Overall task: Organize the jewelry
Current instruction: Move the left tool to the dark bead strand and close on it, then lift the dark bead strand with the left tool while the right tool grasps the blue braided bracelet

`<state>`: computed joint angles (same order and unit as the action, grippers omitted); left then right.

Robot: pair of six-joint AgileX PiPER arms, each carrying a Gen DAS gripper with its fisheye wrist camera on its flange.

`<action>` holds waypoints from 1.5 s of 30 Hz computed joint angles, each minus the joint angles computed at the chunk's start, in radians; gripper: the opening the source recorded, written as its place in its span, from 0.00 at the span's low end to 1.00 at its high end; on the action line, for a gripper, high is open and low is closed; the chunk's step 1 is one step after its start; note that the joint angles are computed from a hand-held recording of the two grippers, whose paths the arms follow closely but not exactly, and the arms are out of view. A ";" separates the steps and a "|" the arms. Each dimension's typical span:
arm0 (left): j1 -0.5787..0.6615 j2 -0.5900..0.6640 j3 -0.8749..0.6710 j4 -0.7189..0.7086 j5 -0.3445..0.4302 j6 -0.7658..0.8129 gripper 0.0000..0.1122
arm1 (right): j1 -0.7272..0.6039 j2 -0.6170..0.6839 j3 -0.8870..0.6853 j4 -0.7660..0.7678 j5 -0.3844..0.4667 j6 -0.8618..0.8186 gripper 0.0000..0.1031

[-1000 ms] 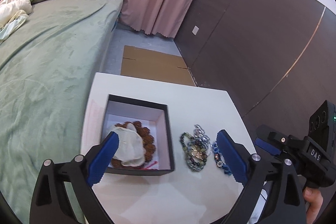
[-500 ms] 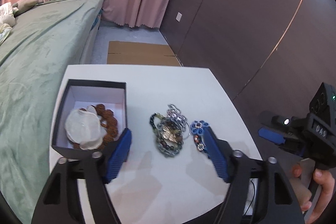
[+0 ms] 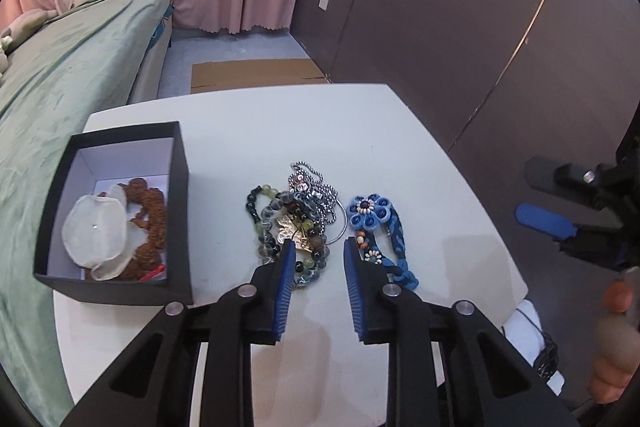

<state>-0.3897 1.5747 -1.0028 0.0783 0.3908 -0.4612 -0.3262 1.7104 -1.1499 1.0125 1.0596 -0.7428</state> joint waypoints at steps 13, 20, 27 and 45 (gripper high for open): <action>-0.002 0.177 -0.106 0.042 0.022 0.007 0.16 | 0.012 0.030 -0.041 -0.009 -0.002 0.021 0.68; -0.020 0.195 -0.129 0.113 0.049 -0.028 0.06 | 0.052 0.057 -0.061 -0.044 -0.021 0.050 0.60; -0.003 0.143 -0.099 0.075 0.021 -0.003 0.06 | 0.118 0.085 -0.065 -0.098 -0.051 0.084 0.54; 0.152 -0.099 -0.015 -0.375 -0.010 0.408 0.06 | 0.399 0.130 -0.095 -0.463 -0.270 0.333 0.52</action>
<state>-0.2374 1.4757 -1.0173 -0.2967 0.3804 -0.0532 0.0724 1.8403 -1.2449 0.5494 0.7897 -0.4103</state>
